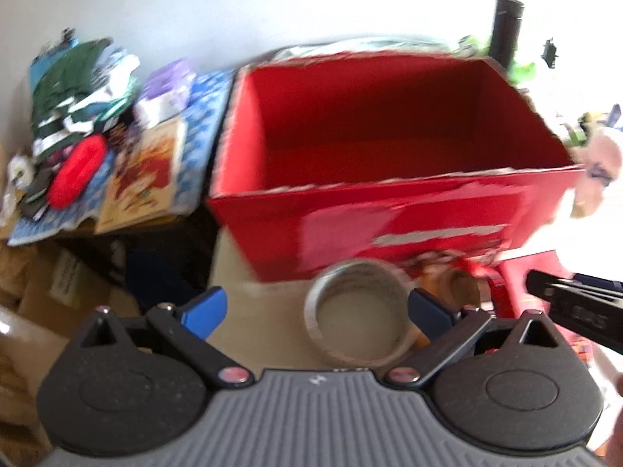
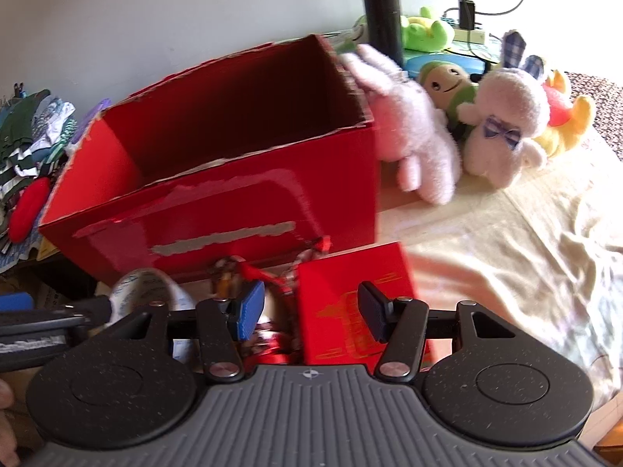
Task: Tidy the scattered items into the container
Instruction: 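Grasp the red gift box with the right gripper and lift it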
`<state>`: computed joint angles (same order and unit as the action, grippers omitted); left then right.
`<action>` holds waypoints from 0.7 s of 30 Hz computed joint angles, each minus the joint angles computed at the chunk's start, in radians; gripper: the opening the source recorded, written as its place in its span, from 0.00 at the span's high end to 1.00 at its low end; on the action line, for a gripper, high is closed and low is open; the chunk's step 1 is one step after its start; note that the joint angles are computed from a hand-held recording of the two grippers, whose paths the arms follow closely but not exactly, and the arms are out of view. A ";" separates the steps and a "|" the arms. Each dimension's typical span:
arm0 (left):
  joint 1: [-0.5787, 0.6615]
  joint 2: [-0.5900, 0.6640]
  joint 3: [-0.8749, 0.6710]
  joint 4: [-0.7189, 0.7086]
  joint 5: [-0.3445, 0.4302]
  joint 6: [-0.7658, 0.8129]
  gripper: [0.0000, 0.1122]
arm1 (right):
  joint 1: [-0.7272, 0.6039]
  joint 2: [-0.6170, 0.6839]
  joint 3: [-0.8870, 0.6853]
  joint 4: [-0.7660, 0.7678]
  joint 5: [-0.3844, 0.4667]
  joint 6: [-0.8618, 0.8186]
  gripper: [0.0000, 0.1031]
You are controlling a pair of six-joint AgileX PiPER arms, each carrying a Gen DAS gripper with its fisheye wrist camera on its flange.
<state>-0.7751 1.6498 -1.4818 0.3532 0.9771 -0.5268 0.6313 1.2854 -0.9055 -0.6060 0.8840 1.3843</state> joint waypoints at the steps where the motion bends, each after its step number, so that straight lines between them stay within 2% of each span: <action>1: -0.004 0.000 -0.002 -0.024 -0.014 0.020 0.11 | -0.019 -0.010 0.012 0.009 -0.006 -0.017 0.44; 4: -0.006 0.007 -0.006 -0.147 -0.066 0.121 0.12 | -0.095 -0.040 0.045 0.064 -0.039 -0.094 0.44; 8: 0.013 0.016 0.007 -0.424 -0.138 0.358 0.14 | -0.205 -0.078 0.087 0.166 -0.099 -0.242 0.44; 10: 0.008 0.026 0.014 -0.512 -0.155 0.431 0.15 | -0.276 -0.096 0.108 0.245 -0.136 -0.346 0.45; 16: -0.015 0.087 -0.007 -0.674 -0.157 0.569 0.15 | -0.502 -0.116 0.157 0.572 -0.222 -0.756 0.47; 21: -0.013 0.178 -0.061 -0.830 -0.099 0.679 0.15 | -0.671 -0.095 0.166 0.891 -0.212 -1.143 0.52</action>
<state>-0.7885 1.8282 -1.5431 -0.4764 0.8784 0.1526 -0.0395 1.1905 -0.7398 0.2848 0.6722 0.2415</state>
